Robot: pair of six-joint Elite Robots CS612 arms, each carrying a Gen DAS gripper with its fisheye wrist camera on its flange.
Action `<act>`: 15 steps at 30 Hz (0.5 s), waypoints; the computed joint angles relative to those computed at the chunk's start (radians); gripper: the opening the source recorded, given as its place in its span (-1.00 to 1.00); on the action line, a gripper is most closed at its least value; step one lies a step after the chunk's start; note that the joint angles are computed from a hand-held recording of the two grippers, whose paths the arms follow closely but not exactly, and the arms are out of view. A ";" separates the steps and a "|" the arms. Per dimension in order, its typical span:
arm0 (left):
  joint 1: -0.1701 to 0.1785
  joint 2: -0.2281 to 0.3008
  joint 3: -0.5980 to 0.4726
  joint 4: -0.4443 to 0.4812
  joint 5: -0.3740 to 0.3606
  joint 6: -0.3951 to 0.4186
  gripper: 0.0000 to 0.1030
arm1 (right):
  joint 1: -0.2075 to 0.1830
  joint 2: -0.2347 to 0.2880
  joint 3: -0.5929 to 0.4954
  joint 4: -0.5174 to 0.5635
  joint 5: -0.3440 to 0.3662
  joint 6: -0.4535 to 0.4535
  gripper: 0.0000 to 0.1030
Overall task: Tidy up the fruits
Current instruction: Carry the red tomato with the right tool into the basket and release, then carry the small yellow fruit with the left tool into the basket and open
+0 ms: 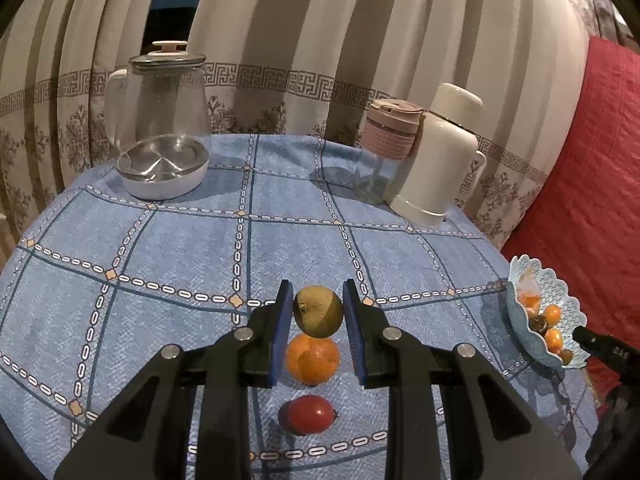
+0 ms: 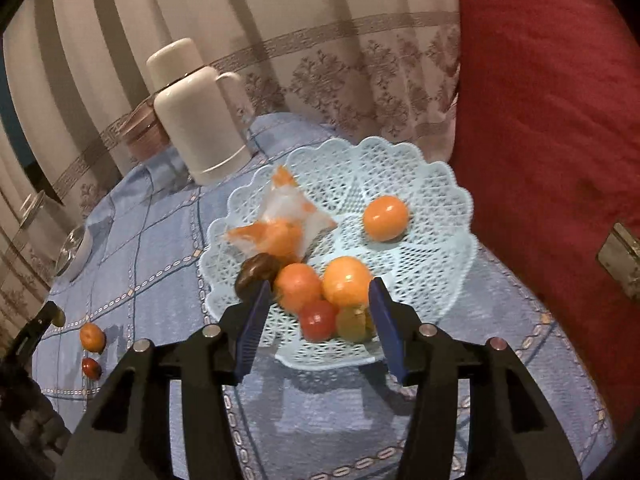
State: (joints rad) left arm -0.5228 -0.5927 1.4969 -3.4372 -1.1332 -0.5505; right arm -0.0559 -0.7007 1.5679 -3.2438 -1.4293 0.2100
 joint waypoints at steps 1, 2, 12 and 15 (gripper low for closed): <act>0.000 0.001 -0.001 -0.001 0.001 0.004 -0.50 | -0.002 -0.001 0.002 -0.005 0.002 0.002 0.02; -0.001 0.001 -0.001 -0.003 0.001 0.011 -0.50 | -0.005 -0.004 0.009 -0.015 0.004 0.005 0.02; -0.002 0.005 -0.009 0.000 -0.004 0.038 -0.50 | -0.014 -0.031 0.076 -0.088 -0.038 -0.091 0.02; -0.003 0.003 -0.012 0.004 -0.018 0.037 -0.50 | -0.018 -0.035 0.095 -0.103 -0.036 -0.114 0.02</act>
State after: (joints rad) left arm -0.5259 -0.5893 1.4849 -3.4336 -1.1512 -0.5135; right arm -0.0744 -0.7358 1.6632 -3.3469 -1.4654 0.0963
